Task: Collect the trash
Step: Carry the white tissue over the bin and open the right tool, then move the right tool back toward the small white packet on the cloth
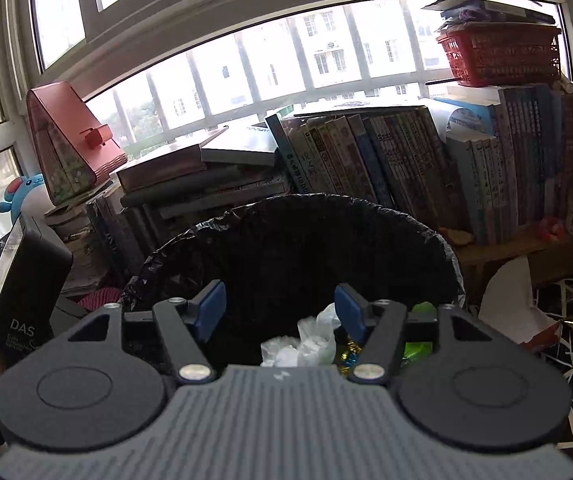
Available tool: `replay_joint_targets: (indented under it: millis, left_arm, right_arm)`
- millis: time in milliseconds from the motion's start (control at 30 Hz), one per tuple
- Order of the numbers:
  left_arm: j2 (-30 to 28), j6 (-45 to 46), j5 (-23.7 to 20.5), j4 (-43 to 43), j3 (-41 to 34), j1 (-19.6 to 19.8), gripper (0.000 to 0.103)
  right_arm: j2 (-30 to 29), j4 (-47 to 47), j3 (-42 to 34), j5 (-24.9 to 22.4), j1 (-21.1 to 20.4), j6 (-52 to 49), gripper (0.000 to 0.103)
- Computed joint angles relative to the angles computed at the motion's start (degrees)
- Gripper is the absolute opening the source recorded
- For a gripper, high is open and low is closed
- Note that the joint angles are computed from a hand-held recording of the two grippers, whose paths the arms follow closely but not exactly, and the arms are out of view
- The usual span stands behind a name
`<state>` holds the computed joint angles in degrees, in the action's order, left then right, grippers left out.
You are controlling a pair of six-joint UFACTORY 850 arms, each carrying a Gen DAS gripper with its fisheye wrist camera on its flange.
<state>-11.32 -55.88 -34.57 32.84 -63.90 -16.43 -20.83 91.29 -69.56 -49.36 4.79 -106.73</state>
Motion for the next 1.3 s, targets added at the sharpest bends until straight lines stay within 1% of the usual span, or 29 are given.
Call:
replay_joint_targets:
  millis: [533, 800, 867, 933, 1033, 1200, 1300]
  left_arm:
    - [0.0, 0.0, 0.0, 0.0, 0.0, -0.1, 0.036]
    - [0.0, 0.0, 0.0, 0.0, 0.0, -0.1, 0.036]
    - [0.0, 0.0, 0.0, 0.0, 0.0, -0.1, 0.036]
    - [-0.1, 0.0, 0.0, 0.1, -0.1, -0.1, 0.036]
    - [0.0, 0.0, -0.1, 0.1, 0.0, -0.1, 0.036]
    - [0.0, 0.0, 0.0, 0.0, 0.0, -0.1, 0.036]
    - [0.0, 0.0, 0.0, 0.0, 0.0, -0.1, 0.036]
  right_arm:
    - [-0.1, 2.2, -0.1, 1.0, -0.4, -0.8, 0.083]
    - [-0.4, 5.8, -0.6, 1.3, -1.5, -1.6, 0.088]
    - [-0.4, 7.9, -0.8, 2.3, -1.9, -2.9, 0.089]
    - [-0.7, 10.9, -1.2, 3.4, -2.4, -3.8, 0.093]
    - [-2.1, 14.9, -2.5, 4.9, -3.7, -3.1, 0.095]
    - [-6.2, 17.5, -6.4, 10.9, -5.9, 2.2, 0.096]
    - [-8.7, 18.3, -8.6, 15.5, -6.9, 4.8, 0.098]
